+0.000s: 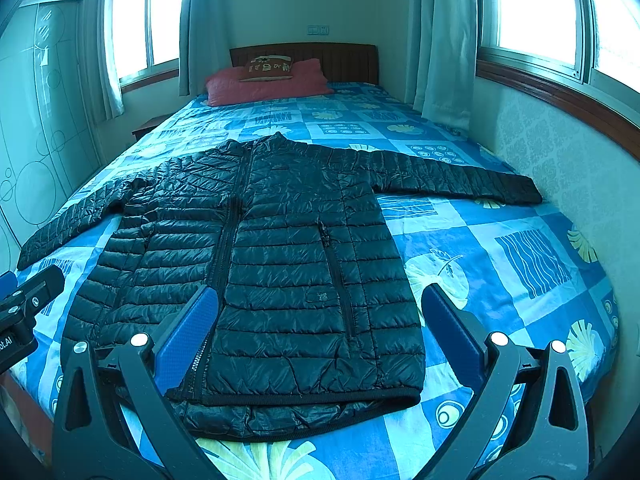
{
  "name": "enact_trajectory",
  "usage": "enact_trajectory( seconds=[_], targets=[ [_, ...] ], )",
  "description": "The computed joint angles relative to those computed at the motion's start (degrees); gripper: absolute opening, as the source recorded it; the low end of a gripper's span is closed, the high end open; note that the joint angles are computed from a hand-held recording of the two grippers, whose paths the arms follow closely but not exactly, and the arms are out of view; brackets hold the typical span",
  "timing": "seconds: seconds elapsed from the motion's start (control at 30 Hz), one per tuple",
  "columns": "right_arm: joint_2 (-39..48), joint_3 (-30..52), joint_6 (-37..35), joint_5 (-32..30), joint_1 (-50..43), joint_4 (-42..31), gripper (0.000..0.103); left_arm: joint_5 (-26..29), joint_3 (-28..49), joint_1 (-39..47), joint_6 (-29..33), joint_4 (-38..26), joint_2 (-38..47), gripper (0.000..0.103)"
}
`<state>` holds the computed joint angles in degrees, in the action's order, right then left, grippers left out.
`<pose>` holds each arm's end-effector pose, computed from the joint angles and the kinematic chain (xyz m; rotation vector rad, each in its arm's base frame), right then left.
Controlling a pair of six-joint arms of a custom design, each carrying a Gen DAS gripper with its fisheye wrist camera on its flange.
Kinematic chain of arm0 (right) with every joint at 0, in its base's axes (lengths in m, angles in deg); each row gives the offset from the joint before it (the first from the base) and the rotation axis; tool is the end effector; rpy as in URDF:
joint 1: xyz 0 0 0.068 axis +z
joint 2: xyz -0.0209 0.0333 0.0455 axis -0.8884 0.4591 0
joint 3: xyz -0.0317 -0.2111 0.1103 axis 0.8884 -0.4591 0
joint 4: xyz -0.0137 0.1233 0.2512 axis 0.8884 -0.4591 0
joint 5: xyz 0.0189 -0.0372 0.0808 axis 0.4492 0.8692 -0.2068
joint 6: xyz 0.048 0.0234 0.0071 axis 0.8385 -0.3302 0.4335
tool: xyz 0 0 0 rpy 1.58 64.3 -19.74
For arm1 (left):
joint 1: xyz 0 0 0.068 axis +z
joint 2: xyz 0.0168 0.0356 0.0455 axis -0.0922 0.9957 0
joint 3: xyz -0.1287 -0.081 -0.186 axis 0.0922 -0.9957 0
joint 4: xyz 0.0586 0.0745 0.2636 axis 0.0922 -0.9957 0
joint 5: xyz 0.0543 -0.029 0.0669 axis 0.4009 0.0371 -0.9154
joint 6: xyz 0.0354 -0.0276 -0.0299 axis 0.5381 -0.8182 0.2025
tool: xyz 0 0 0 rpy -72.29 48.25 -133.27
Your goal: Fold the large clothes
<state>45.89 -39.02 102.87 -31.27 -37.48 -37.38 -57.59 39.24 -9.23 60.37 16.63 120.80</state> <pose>0.2728 0.1073 0.1823 0.3012 2.1845 -0.1662 0.2817 -0.0208 0.2273 0.0825 2.2891 -0.0875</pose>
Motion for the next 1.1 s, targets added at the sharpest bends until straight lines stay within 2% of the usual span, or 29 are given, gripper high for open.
enact_trajectory(
  seconds=[1.1],
  targets=[
    [0.8, 0.4, 0.4, 0.2, 0.4, 0.0, 0.101, 0.1, -0.2, 0.1, 0.0, 0.0, -0.1, 0.097]
  ],
)
